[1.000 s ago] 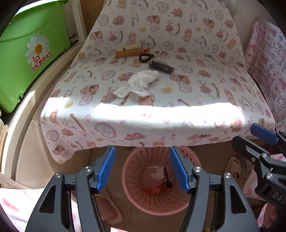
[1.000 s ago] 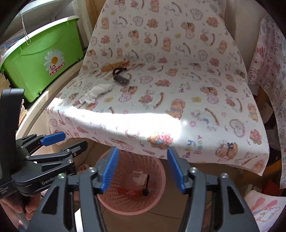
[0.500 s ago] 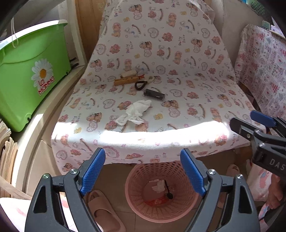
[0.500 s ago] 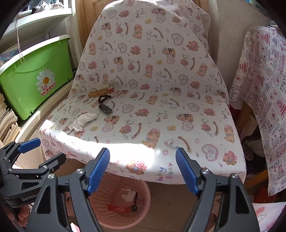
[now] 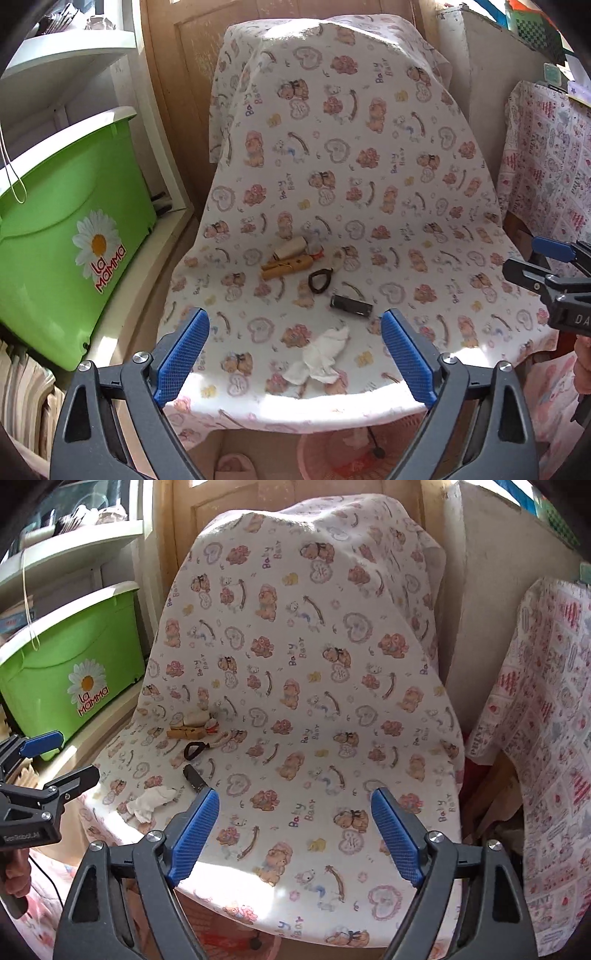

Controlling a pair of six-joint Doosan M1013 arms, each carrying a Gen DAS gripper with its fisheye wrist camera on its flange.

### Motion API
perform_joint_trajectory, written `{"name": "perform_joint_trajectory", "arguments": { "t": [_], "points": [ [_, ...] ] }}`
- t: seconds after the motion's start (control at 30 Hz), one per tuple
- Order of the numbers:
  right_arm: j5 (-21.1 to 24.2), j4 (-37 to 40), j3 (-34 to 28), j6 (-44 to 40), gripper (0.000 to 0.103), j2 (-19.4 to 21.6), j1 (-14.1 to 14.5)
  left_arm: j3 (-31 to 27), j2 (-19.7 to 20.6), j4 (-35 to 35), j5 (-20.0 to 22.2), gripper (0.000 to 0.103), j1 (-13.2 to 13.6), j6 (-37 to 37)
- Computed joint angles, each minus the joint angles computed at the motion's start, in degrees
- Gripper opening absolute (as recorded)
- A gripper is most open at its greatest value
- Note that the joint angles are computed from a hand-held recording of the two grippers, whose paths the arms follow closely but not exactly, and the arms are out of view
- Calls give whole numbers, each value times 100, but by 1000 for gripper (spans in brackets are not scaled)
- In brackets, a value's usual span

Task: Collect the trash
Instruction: 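Grasp the crumpled white tissue with the left gripper while the right tool approaches the black cylinder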

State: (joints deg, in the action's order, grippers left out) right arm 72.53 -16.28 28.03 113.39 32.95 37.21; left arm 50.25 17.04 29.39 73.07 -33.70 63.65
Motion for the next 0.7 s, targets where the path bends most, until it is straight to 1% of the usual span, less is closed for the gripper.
{"name": "perform_joint_trajectory", "arguments": {
  "t": [0.07,0.13,0.2,0.23,0.3,0.37,0.4,0.43,0.47,0.5,0.53,0.57,0.6,0.63,0.7],
  "points": [
    [181,144,-177,226,81,124,-50,104,-24,-145,-173,94,137,-60],
    [244,188,-241,348,81,182,-67,369,-115,-271,-355,95,266,-347],
    [312,109,-274,261,79,230,-45,389,-65,-548,-62,95,407,-650],
    [381,18,-334,205,79,277,-21,308,1,-845,117,95,508,-743],
    [492,-75,-459,124,77,374,16,125,129,-1351,407,95,672,-716],
    [621,-107,-640,59,77,493,50,78,183,-1779,464,92,803,-565],
    [623,-151,-655,67,77,511,73,86,191,-2001,461,90,861,-542],
    [617,-164,-672,83,77,528,90,102,193,-2282,434,82,927,-514],
    [620,-125,-697,81,77,548,100,112,202,-2637,417,72,1003,-474],
    [623,-66,-715,64,77,563,102,129,210,-2961,397,66,1065,-445],
    [635,-14,-733,18,77,581,106,156,210,-3225,350,54,1108,-413],
    [685,-8,-775,-50,77,613,117,166,214,-3309,314,46,1106,-380],
    [784,-15,-873,-160,76,673,129,166,220,-3217,299,43,1071,-372],
    [870,-42,-947,-279,75,721,142,152,230,-2979,305,42,1000,-376],
    [973,-103,-1030,-396,71,779,162,100,259,-2616,352,42,888,-309]
  ]
}}
